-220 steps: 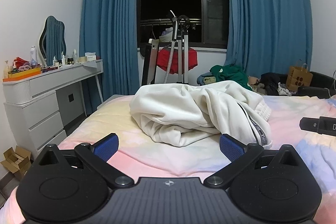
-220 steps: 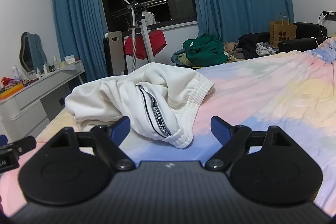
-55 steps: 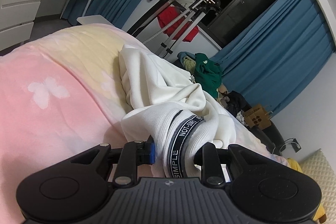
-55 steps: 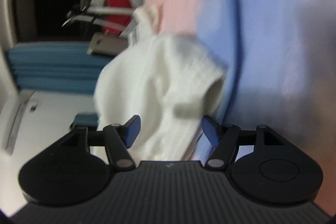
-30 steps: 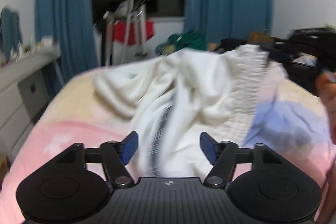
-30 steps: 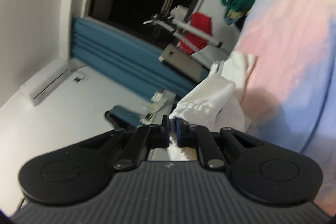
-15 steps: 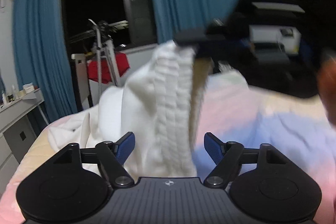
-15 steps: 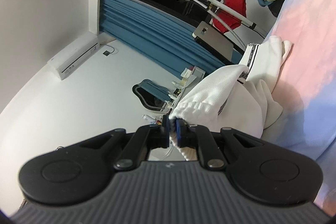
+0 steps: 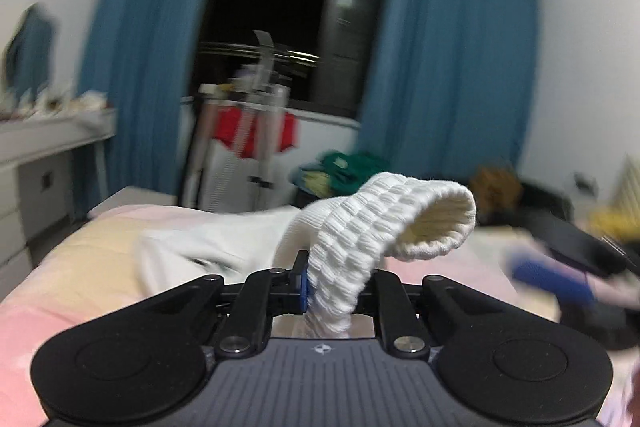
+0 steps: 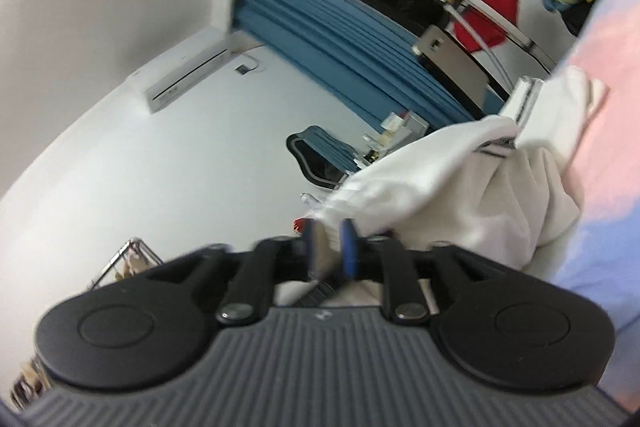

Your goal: Fold clothes

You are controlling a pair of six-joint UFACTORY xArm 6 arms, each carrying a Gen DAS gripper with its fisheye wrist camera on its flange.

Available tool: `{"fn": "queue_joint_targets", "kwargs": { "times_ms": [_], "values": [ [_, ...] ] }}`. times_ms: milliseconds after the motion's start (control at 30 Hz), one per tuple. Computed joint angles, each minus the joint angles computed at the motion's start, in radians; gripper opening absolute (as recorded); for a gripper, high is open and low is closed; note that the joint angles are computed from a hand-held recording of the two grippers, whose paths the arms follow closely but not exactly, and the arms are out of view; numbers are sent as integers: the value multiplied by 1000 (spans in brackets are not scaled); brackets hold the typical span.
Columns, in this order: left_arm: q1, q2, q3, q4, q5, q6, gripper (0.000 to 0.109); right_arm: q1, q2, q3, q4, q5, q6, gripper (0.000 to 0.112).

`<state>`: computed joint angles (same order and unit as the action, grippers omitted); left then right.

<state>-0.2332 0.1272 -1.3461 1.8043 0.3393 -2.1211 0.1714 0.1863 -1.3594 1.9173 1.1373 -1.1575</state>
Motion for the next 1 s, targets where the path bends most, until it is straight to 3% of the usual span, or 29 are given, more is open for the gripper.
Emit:
{"fn": "queue_joint_targets", "kwargs": {
  "times_ms": [33, 133, 333, 567, 700, 933, 1000],
  "values": [
    [30, -29, 21, -15, -2, -10, 14, -3, -1, 6, 13, 16, -9, 52],
    [123, -121, 87, -85, 3, -10, 14, -8, 2, 12, 27, 38, -3, 52],
    [314, -171, 103, -267, 34, 162, 14, 23, 10, 0, -2, -126, 74, 52],
    [423, -28, 17, -488, 188, 458, 14, 60, 28, -20, -30, -297, 129, 52],
    [460, 104, -59, -671, 160, 661, 15, 84, 41, -37, -60, -373, 137, 52],
    [503, 70, 50, -613, 46, 536, 23, 113, 80, -83, -137, -464, 171, 52],
    [516, 16, 110, -549, 41, 470, 42, 120, 77, -82, -148, -481, 165, 52]
  ]
}}
